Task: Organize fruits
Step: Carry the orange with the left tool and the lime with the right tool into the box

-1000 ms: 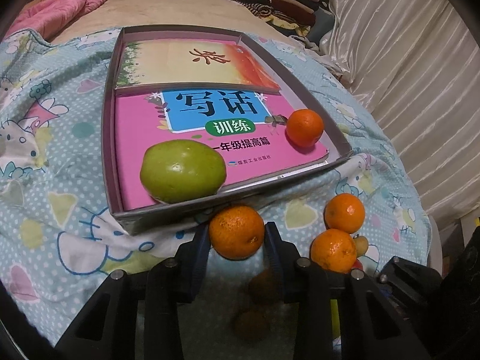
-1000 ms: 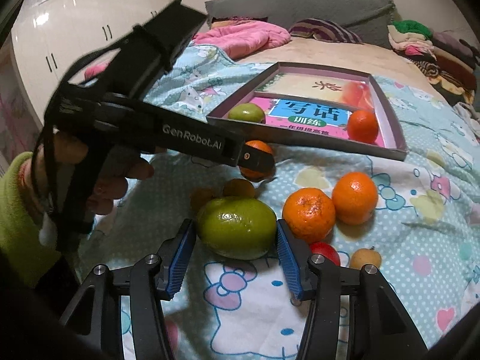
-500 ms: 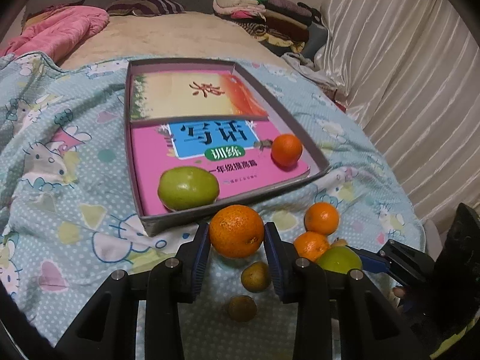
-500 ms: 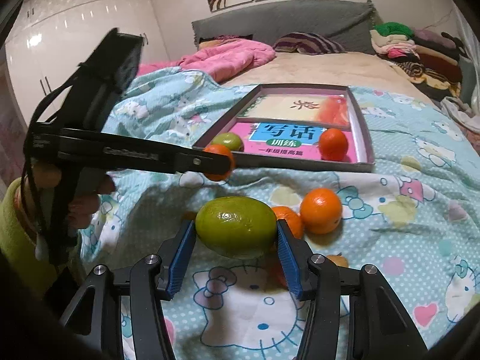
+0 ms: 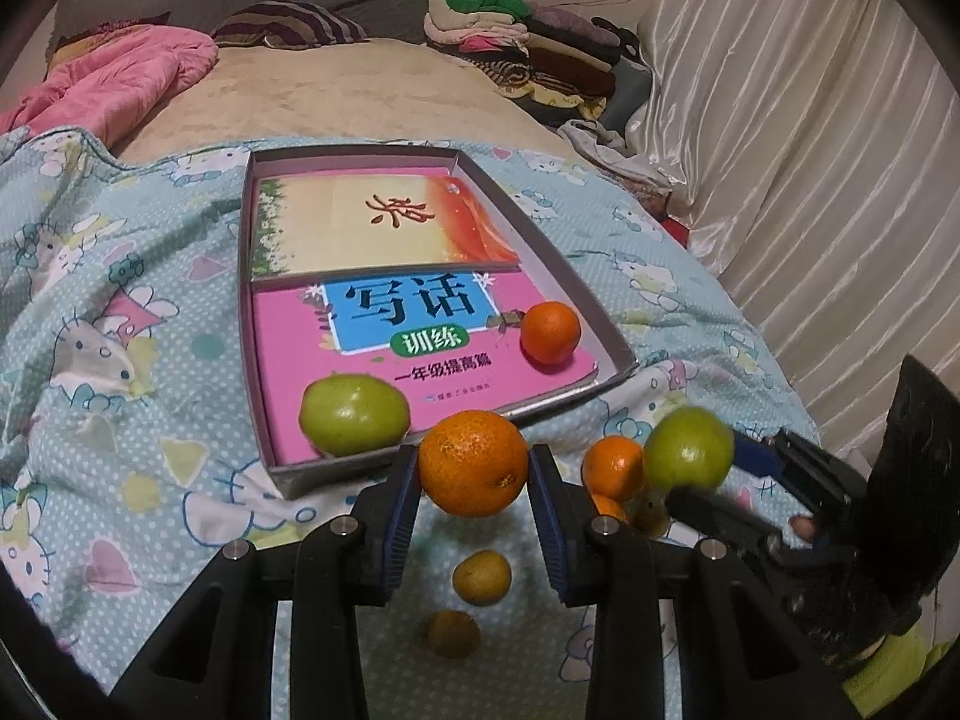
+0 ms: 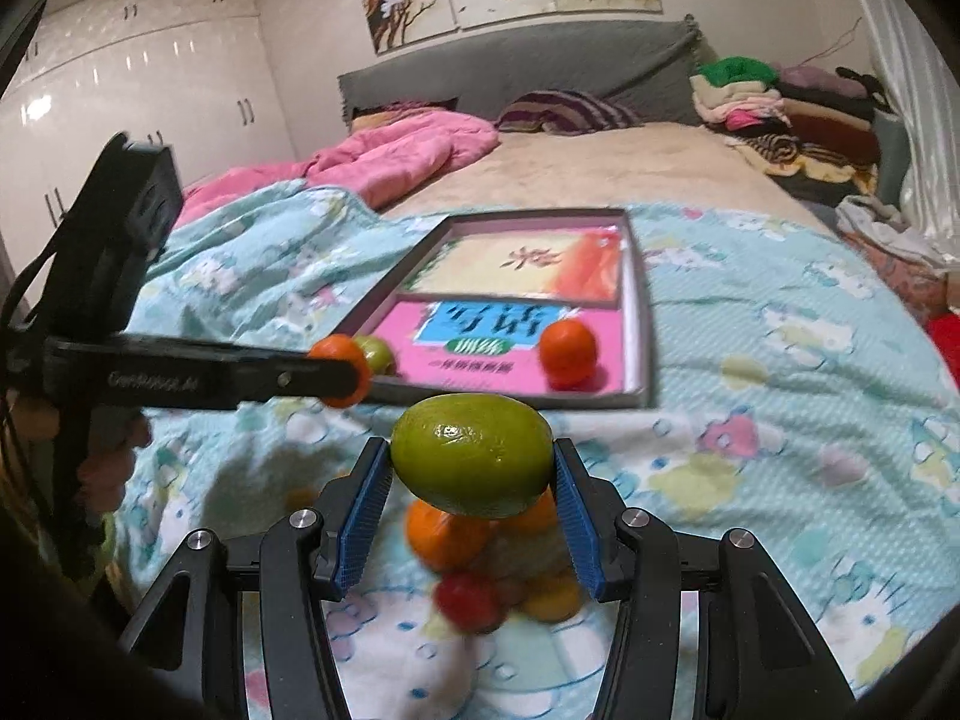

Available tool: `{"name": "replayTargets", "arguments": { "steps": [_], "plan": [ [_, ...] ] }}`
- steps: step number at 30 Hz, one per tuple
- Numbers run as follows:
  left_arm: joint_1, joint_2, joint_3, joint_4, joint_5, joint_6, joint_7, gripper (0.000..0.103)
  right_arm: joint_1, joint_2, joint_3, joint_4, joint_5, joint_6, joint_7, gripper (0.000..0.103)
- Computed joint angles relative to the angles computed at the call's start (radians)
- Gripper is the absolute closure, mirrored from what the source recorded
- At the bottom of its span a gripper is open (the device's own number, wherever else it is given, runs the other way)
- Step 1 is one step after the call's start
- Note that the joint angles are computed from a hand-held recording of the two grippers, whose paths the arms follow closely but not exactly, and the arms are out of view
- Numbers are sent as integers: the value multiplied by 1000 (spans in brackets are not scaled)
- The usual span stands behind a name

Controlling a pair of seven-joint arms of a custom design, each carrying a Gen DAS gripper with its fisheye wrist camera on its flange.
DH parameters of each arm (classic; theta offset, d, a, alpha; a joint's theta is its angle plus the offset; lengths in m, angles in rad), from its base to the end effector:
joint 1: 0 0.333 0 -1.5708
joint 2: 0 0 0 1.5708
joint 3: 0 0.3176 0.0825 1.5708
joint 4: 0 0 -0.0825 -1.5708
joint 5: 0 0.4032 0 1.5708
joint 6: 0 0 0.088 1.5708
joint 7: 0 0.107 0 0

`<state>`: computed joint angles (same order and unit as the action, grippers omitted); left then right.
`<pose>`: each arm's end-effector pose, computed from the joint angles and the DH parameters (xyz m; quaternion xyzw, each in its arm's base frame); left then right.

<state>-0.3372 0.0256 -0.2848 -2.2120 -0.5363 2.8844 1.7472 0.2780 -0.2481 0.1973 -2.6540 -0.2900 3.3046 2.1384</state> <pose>0.4956 -0.3180 0.4255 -0.5503 0.7624 -0.3383 0.0375 0.4034 0.2424 0.4132 -0.7088 0.5602 -0.1717 0.3929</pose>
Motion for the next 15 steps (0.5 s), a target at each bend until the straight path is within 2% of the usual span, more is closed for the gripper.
{"name": "replayTargets", "arguments": {
  "steps": [2,6,10,15],
  "plan": [
    [-1,3,1,3,11,2,-15,67,-38,-2,23,6,5,1,-2,48],
    [-1,15,4,16,56,-2,-57,67,-38,1,6,16,5,-8,-5,48],
    [1,25,5,36,88,-2,-79,66,-6,7,-41,31,-3,-20,-14,48],
    [5,40,7,57,122,-2,-111,67,-38,26,-27,61,-11,-26,-20,48]
  ]
}}
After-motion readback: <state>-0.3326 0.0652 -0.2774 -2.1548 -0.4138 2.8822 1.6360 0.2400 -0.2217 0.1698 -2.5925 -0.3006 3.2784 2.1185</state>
